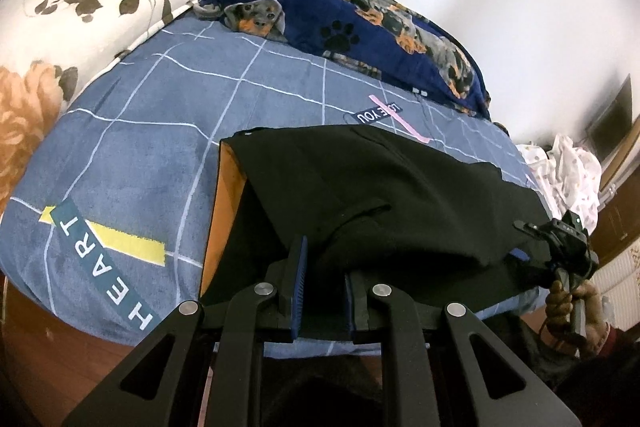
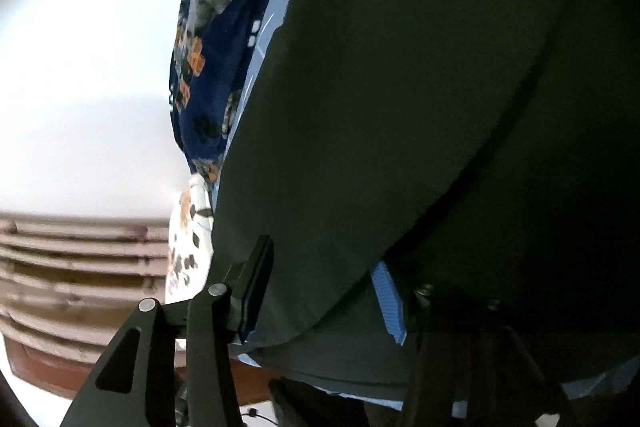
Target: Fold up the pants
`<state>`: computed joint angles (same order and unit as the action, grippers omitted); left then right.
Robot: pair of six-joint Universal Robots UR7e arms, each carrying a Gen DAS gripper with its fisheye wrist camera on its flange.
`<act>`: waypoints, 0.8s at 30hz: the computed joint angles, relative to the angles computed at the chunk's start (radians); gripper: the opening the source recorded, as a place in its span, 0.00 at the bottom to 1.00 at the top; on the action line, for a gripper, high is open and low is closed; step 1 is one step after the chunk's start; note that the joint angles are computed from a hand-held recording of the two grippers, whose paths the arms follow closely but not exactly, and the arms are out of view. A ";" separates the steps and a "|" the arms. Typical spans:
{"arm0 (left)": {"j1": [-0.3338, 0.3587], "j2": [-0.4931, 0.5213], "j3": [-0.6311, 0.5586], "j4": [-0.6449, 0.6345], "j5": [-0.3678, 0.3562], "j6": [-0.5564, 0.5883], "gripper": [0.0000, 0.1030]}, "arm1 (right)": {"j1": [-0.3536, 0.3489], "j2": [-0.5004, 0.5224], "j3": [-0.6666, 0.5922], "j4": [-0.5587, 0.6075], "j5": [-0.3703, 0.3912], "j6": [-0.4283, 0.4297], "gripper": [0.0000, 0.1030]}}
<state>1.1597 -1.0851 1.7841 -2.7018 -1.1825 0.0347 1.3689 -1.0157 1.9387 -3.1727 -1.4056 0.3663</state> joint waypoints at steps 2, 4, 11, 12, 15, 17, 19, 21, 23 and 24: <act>0.002 0.001 -0.001 0.003 0.002 -0.003 0.16 | 0.000 0.005 -0.017 0.054 -0.019 -0.016 0.06; 0.003 0.000 -0.001 0.009 0.008 -0.001 0.16 | -0.012 -0.004 0.000 0.049 0.003 0.005 0.05; 0.006 -0.013 0.018 0.016 0.072 0.011 0.18 | 0.039 -0.071 0.068 0.095 -0.073 -0.067 0.05; 0.009 -0.014 0.021 0.017 0.079 0.007 0.19 | 0.041 -0.074 0.075 0.107 -0.088 -0.075 0.05; 0.014 -0.014 0.031 0.027 0.114 -0.007 0.23 | 0.028 -0.059 0.076 0.125 -0.087 -0.051 0.04; 0.010 -0.010 0.038 0.039 0.185 -0.025 0.25 | 0.025 -0.052 0.074 0.118 -0.082 -0.050 0.04; 0.018 -0.018 0.039 0.053 0.197 -0.056 0.25 | 0.034 -0.047 0.066 0.120 -0.095 -0.056 0.04; 0.022 -0.027 0.045 0.040 0.214 -0.083 0.25 | 0.031 -0.045 0.067 0.114 -0.087 -0.052 0.04; 0.022 -0.040 0.052 0.012 0.241 -0.105 0.25 | 0.037 -0.038 0.063 0.106 -0.083 -0.037 0.04; 0.021 -0.048 0.059 -0.009 0.248 -0.112 0.25 | 0.039 -0.035 0.061 0.102 -0.082 -0.036 0.04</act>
<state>1.1802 -1.1336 1.8427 -2.7105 -0.9340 -0.0777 1.4075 -1.0505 2.0000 -3.0710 -1.4876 0.3303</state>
